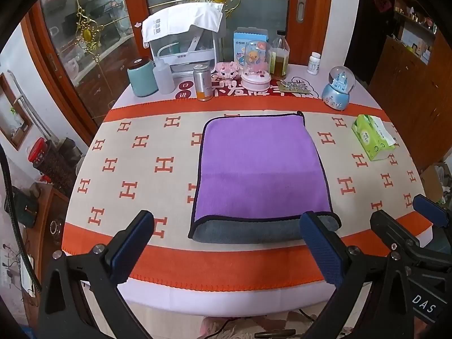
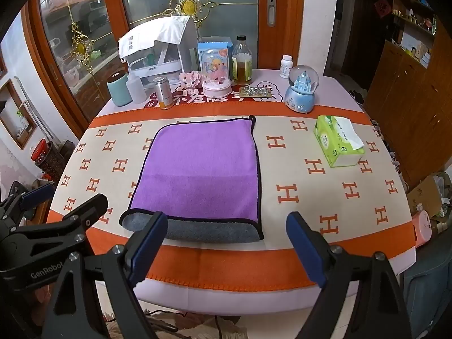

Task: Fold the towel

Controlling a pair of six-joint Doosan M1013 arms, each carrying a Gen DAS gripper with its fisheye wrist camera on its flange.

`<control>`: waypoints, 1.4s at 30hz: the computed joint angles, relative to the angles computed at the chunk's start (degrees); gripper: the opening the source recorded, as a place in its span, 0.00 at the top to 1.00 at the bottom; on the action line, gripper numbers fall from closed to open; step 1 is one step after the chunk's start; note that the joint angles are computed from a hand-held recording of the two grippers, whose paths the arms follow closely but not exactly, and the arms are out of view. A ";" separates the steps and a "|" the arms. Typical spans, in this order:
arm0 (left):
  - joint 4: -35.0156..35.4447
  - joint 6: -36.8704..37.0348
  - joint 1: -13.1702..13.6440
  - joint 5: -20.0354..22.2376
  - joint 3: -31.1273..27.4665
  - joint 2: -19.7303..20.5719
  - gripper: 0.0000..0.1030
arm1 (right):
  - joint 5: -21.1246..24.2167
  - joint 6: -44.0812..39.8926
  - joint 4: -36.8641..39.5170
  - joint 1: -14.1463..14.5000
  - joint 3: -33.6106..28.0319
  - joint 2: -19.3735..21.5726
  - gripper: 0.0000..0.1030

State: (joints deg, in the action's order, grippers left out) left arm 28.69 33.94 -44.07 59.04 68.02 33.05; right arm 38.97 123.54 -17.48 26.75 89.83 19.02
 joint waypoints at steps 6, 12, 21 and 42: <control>0.01 0.12 0.03 -0.23 -0.03 0.05 0.01 | -0.22 0.27 -0.21 0.00 0.07 0.00 0.16; 0.13 -0.09 -0.01 -0.03 0.00 0.02 0.01 | -0.34 0.27 -0.35 0.02 0.13 -0.02 0.16; -0.17 0.05 0.32 -0.88 1.25 -0.64 0.01 | -0.51 0.29 -0.41 -0.04 0.24 -0.10 0.16; -1.29 0.08 -0.02 -0.53 0.33 -0.13 0.01 | -0.90 0.19 -0.28 -0.16 0.53 -0.34 0.16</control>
State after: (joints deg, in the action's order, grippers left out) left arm 27.40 34.03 -44.08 58.51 68.35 32.92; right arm 38.06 123.73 -17.76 26.59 90.36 18.67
